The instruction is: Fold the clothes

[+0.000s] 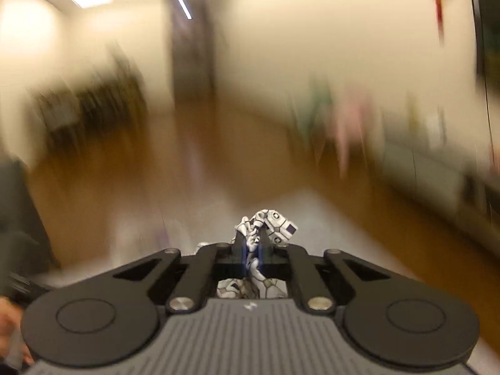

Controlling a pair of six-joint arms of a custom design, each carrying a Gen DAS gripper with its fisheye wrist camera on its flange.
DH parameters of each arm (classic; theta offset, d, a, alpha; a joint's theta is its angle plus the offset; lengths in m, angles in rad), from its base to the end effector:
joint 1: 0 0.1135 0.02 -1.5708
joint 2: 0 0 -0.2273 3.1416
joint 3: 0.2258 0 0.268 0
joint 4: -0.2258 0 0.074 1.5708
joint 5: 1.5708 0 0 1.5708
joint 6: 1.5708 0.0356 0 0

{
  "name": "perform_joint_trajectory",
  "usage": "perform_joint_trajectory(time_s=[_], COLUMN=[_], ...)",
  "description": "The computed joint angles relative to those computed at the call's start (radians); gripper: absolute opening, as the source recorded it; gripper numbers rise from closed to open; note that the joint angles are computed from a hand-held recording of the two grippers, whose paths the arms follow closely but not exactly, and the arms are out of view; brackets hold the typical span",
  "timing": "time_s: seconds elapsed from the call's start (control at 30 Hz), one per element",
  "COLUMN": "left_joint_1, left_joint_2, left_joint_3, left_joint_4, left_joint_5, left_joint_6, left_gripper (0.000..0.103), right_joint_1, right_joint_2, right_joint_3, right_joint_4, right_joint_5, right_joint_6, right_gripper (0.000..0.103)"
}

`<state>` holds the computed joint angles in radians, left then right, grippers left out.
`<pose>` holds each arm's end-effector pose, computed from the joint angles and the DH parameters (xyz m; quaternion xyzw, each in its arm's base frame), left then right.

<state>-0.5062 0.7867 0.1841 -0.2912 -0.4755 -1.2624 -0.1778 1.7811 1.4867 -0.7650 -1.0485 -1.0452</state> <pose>0.1608 -0.0705 0.0935 -0.4111 0.8231 -0.1088 0.3764 0.3792 -0.0368 0.2374 -0.4668 0.7068 0.2708 0.4573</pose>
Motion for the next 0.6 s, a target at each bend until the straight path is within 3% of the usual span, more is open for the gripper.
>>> perform_joint_trajectory(time_s=[0.03,0.07,0.1,0.13,0.2,0.23,0.3,0.37,0.47,0.53,0.6], left_joint_1=[-0.032,-0.060,-0.078,-0.087,-0.106,-0.113,-0.110,-0.103,-0.046,0.038,0.136], left_joint_2=[0.066,0.124,0.164,0.168,0.175,0.169,0.075,-0.027,-0.217,-0.330,-0.405], left_joint_3=[0.035,0.068,0.091,0.096,0.106,0.106,0.072,0.041,-0.012,-0.055,-0.099], left_joint_4=[0.002,0.000,0.005,-0.002,-0.017,-0.028,-0.090,-0.160,-0.294,-0.337,-0.308], left_joint_5=[-0.054,-0.101,-0.127,-0.139,-0.165,-0.179,-0.219,-0.257,-0.303,-0.243,-0.102], left_joint_6=[0.006,0.016,0.035,0.038,0.046,0.046,0.020,-0.006,-0.072,-0.058,0.034], left_gripper=[0.035,0.032,0.030,0.030,0.031,0.031,0.031,0.031,0.033,0.033,0.033], right_joint_1=[0.020,0.077,0.121,0.148,0.137,0.132,0.117,0.056,-0.068,-0.153,-0.200], right_joint_2=[-0.002,-0.021,0.000,0.029,0.067,0.088,0.112,0.024,-0.116,-0.166,-0.213], right_joint_3=[-0.074,-0.165,-0.216,-0.235,-0.217,-0.205,-0.185,-0.245,-0.360,-0.408,-0.490], right_joint_4=[0.196,0.412,0.565,0.653,0.654,0.651,0.622,0.537,0.420,0.349,0.369], right_joint_5=[0.123,0.351,0.539,0.669,0.715,0.738,0.746,0.621,0.470,0.424,0.467], right_joint_6=[0.043,0.140,0.160,0.174,0.260,0.303,0.389,0.392,0.259,0.162,0.147], right_gripper=[0.018,0.037,0.056,0.057,0.034,0.036,0.059,0.060,0.063,0.064,0.064])
